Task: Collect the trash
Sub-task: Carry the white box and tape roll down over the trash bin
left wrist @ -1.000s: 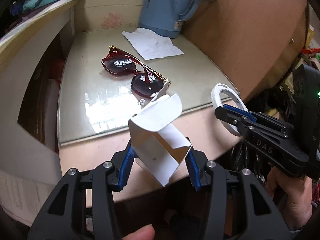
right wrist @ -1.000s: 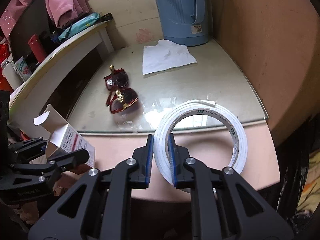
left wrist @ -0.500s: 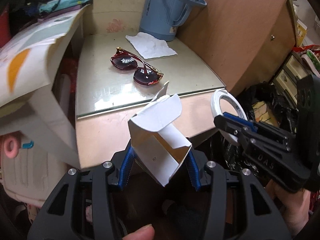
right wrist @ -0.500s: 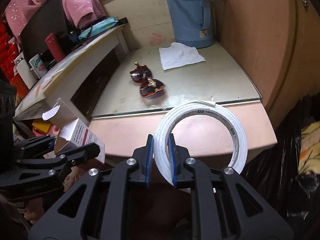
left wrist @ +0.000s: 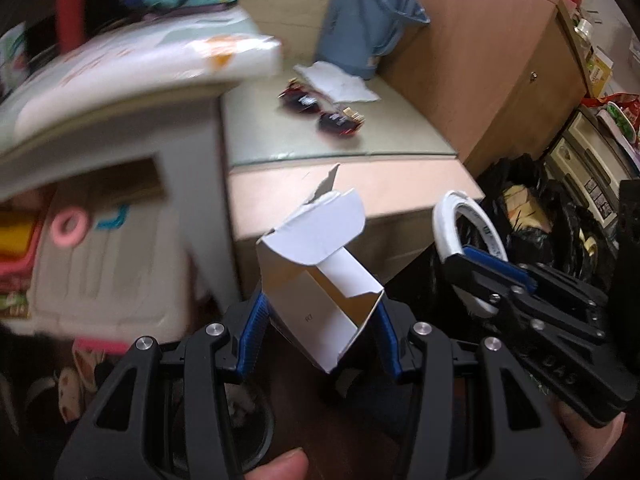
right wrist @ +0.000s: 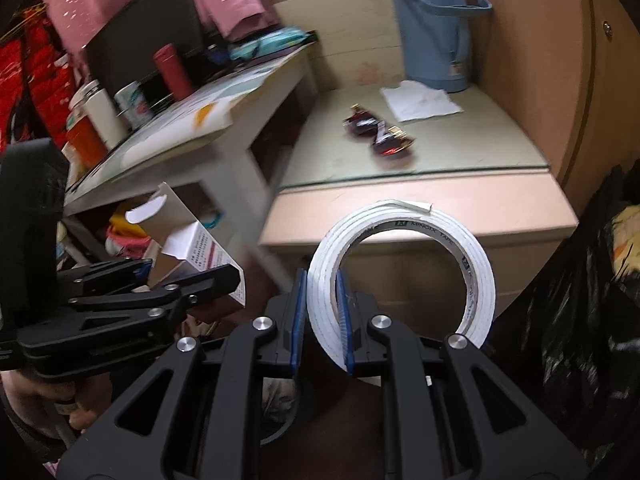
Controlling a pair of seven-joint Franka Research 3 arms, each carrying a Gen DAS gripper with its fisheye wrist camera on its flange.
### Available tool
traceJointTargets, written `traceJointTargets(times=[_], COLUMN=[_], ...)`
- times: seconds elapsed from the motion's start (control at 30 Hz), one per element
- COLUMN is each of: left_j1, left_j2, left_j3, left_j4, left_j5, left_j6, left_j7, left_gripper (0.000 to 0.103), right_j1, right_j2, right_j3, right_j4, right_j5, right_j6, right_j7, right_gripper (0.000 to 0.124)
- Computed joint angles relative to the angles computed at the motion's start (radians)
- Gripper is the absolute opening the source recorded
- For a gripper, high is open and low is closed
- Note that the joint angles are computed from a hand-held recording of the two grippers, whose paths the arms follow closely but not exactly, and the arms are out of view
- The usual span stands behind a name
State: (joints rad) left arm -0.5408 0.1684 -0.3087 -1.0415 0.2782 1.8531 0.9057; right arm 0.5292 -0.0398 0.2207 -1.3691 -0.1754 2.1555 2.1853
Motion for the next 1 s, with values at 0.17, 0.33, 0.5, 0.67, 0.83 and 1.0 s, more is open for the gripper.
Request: traceJointTargets(times=[0.17, 0.33, 0.5, 0.67, 0.83, 1.0], left_j1=[0.074, 0.128, 0.160, 0.184, 0.201, 0.209], left_j2=[-0.227, -0.390, -0.548, -0.690, -0.801, -0.863], left_j3=[0.008, 0.012, 0.035, 0.068, 0.108, 0.135], left_j4=[-0.292, -0.477, -0.645, -0.798, -0.938, -1.057], left_j5=[-0.078, -0.143, -0.198, -0.236, -0.271, -0.307], left_j6=[0.074, 0.113, 0.131, 0.127, 0.109, 0.115], left_j7=[-0.044, -0.042, -0.033, -0.030, -0.022, -0.013], left_gripper=[0.047, 0.047, 0.047, 0.047, 0.047, 0.047], right_j1=[0.056, 0.151, 0.262, 0.369, 0.444, 0.481], right_j2=[0.023, 0.098, 0.188, 0.287, 0.389, 0.466], right_j3=[0.043, 0.071, 0.056, 0.020, -0.020, -0.059], right_j4=[0.022, 0.114, 0.228, 0.348, 0.447, 0.514], right_j5=[-0.034, -0.100, -0.155, -0.189, -0.152, -0.088], right_j6=[-0.017, -0.062, -0.112, -0.156, -0.178, -0.197], right_j7=[0.058, 0.116, 0.155, 0.165, 0.153, 0.127], right_gripper=[0.016, 0.016, 0.016, 0.016, 0.016, 0.016])
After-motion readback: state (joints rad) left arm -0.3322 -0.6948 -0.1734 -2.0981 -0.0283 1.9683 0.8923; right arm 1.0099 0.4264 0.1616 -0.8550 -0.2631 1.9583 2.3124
